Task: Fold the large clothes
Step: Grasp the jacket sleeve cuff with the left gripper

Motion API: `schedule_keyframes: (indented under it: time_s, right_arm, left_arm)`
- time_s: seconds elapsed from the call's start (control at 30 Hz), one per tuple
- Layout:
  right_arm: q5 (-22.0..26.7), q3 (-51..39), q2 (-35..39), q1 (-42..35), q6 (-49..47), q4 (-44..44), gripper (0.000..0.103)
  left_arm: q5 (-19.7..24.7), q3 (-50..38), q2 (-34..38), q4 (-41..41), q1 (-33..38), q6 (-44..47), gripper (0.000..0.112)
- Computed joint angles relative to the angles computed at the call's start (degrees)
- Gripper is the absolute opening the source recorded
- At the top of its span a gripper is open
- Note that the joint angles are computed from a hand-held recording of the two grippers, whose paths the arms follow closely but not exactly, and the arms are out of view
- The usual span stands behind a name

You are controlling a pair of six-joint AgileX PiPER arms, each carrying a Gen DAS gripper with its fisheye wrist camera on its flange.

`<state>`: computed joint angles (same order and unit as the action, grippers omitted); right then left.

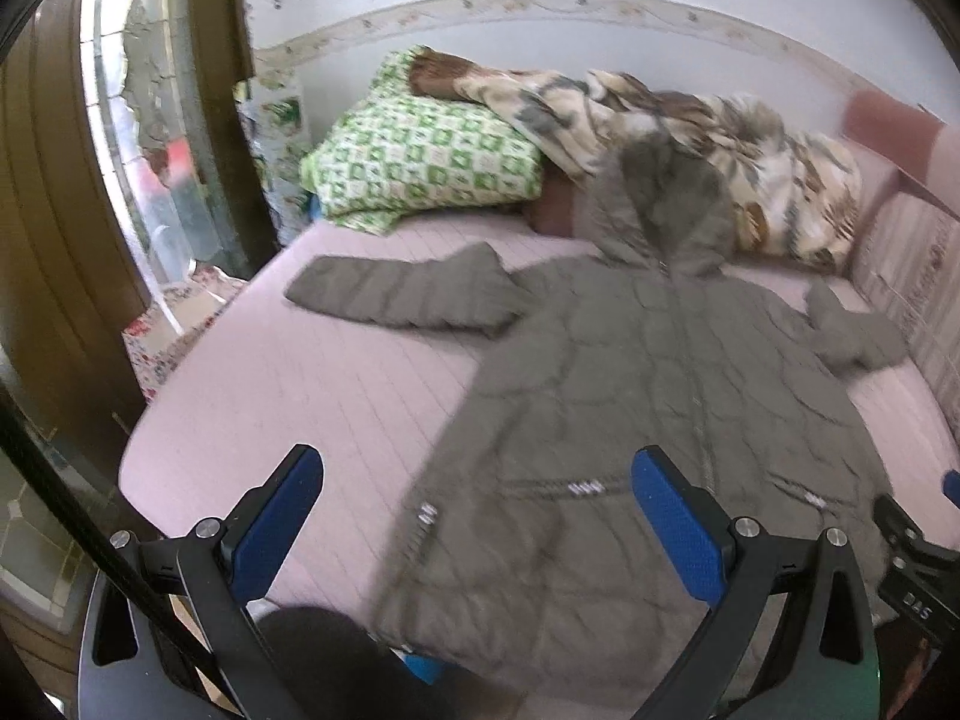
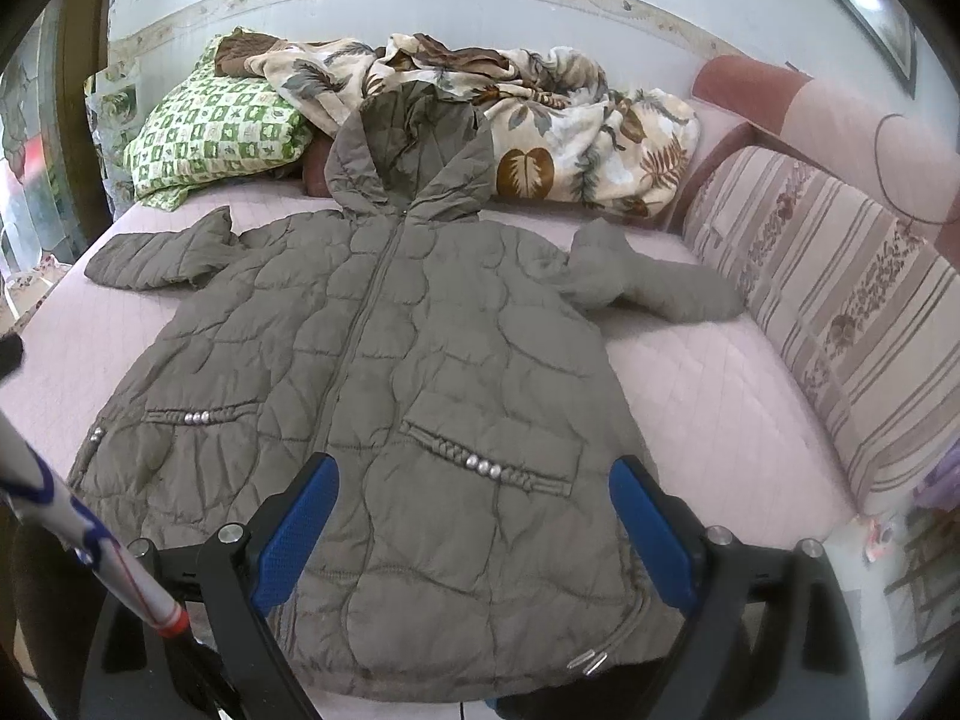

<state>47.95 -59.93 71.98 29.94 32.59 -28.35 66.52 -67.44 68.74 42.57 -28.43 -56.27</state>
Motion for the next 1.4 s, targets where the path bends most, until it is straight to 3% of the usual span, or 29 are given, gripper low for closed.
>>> schedule_keyframes:
  time_s: [0.4,0.77,0.97,1.23,1.4]
  right_arm:
    - [0.5,-5.0,6.8,1.6,-0.1,-0.8,0.094]
    - [1.8,-11.0,14.2,6.3,0.3,-1.1,0.094]
    - [2.5,-14.7,19.0,8.1,0.0,-0.7,0.094]
    - [4.0,-19.2,25.4,8.2,-1.5,0.6,0.094]
    - [4.7,-21.4,28.9,6.9,-2.1,1.3,0.094]
  left_arm:
    - [-12.8,1.2,2.3,-6.7,26.0,14.1,0.102]
    - [-21.7,-3.7,12.4,-15.3,44.7,27.4,0.080]
    - [-24.4,-10.3,21.3,-22.8,51.8,33.6,0.080]
    - [-20.3,-30.5,40.8,-36.4,59.9,41.8,0.080]
    - [-10.1,-53.8,58.1,-46.3,64.2,43.8,0.080]
